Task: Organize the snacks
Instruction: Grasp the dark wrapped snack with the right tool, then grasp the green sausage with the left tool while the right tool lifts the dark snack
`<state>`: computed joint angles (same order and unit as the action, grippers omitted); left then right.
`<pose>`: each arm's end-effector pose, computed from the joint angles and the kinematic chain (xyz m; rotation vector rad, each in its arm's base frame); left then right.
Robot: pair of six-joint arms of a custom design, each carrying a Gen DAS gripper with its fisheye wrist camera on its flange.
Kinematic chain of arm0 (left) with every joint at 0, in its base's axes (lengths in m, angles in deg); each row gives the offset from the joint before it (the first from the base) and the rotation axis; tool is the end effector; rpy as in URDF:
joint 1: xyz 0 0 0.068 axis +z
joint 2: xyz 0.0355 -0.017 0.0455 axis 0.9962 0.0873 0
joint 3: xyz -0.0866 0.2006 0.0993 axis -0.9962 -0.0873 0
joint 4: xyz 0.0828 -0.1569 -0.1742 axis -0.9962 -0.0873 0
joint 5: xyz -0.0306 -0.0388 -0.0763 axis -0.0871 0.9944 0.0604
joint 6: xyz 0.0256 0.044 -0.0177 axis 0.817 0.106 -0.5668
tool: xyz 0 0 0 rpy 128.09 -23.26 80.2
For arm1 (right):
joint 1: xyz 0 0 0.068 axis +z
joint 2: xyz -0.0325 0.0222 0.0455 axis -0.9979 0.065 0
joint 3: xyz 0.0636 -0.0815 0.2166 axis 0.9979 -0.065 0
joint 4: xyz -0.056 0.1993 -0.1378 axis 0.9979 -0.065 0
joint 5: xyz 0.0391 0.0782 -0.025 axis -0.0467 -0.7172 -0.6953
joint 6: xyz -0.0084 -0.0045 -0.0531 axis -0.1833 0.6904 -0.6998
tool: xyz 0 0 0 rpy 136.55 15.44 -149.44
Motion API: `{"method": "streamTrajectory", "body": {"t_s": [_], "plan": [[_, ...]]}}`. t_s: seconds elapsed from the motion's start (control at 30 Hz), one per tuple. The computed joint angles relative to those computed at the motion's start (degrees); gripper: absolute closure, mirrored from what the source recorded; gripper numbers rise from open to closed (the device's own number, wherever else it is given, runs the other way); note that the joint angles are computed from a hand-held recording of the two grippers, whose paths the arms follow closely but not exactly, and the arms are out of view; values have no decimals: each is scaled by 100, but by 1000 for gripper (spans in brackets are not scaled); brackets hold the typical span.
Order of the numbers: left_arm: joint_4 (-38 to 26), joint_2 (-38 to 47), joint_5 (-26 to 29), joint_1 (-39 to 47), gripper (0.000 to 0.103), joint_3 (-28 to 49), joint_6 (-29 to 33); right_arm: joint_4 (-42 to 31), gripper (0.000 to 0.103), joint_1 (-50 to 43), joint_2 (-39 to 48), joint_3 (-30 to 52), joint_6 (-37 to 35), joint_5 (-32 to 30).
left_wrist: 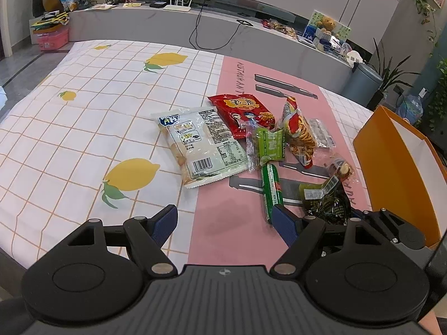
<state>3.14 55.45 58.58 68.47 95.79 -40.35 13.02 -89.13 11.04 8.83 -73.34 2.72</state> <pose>0.2795 -0.0849 0.2299 0.0380 2.4673 -0.3167 0.2647 -0.0068 0.1329 -0.3967 2.1359 -0.0134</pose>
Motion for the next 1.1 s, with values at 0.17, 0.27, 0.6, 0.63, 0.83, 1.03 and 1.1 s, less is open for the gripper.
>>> {"method": "streamTrajectory", "body": {"t_s": [0.17,0.27,0.6,0.63,0.83,1.03,1.1], "plan": [[16,-22,43,-25,13,-6,48,-236,64,-25,-436,-97,46,-105],[54,-51,35,-95,13,-32,74,-606,69,-120,-785,-79,86,-203],[93,125,-57,-355,13,48,-24,-1350,69,-285,-653,208,141,-447],[101,137,-68,-379,13,50,-17,-1391,69,-273,-599,241,132,-467],[19,253,-82,-391,13,250,87,-1448,69,-378,-344,431,343,-698],[43,929,251,-416,13,863,178,-1578,69,-383,-351,491,396,-708],[50,1212,210,-534,13,1051,103,-1620,69,-392,-357,509,395,-725]]}}
